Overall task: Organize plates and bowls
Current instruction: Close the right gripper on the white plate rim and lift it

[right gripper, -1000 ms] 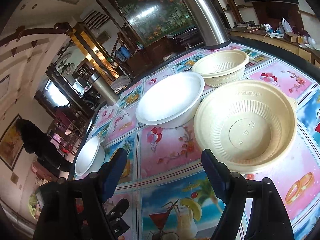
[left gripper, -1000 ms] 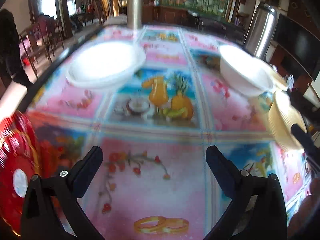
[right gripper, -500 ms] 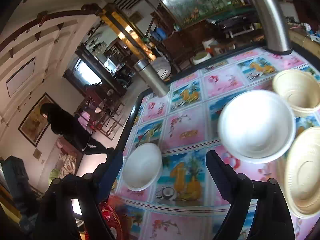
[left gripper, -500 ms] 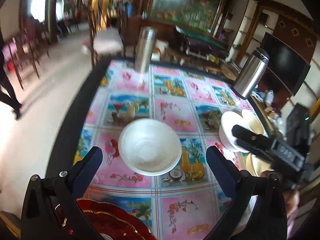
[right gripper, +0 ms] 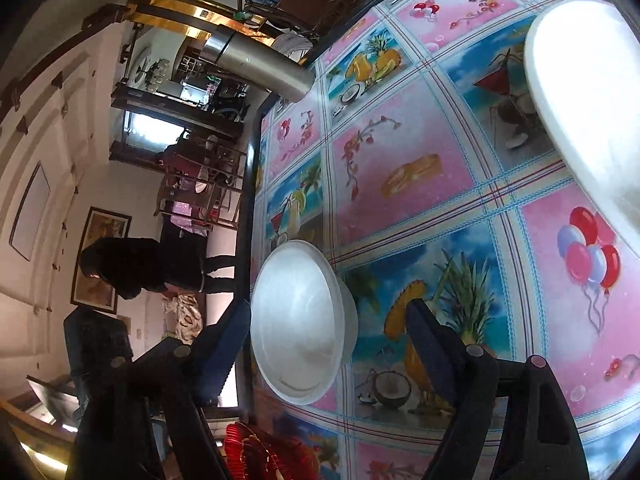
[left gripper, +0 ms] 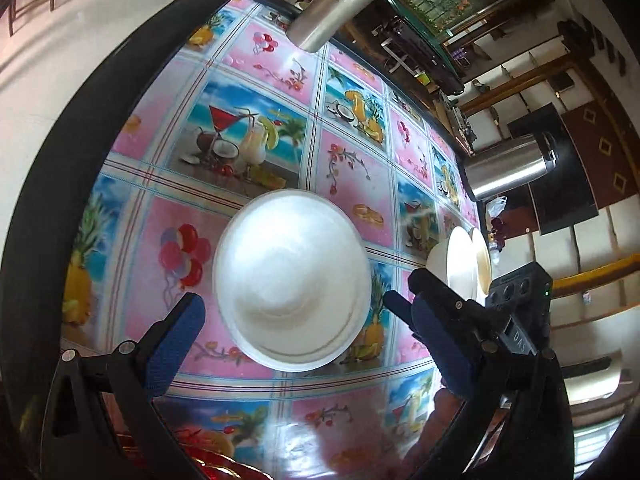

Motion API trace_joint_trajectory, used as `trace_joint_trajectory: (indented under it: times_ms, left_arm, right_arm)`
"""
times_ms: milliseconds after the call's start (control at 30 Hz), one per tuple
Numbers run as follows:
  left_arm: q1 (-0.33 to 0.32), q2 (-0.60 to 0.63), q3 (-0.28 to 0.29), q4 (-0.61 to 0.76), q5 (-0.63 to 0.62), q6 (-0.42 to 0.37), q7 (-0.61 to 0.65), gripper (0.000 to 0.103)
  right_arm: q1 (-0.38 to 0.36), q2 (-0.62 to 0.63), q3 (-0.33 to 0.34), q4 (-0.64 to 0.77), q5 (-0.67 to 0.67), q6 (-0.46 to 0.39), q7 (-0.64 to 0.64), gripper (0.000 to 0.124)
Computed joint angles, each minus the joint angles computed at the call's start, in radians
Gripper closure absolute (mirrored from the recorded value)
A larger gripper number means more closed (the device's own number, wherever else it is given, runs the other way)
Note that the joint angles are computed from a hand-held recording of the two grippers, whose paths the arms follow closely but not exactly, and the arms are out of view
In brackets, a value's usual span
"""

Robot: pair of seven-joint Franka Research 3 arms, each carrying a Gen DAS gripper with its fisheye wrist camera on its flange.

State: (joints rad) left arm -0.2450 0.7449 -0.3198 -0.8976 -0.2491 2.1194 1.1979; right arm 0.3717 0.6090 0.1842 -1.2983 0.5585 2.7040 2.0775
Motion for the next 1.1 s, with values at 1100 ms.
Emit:
trace_joint_trajectory:
  times_ms: [1100]
  left_arm:
    - [-0.004,-0.033,0.026,-0.108,0.058,0.052,-0.105,0.018]
  right_arm:
    - [-0.014,0.104,0.027,0.110,0.049,-0.053,-0.021,0.076]
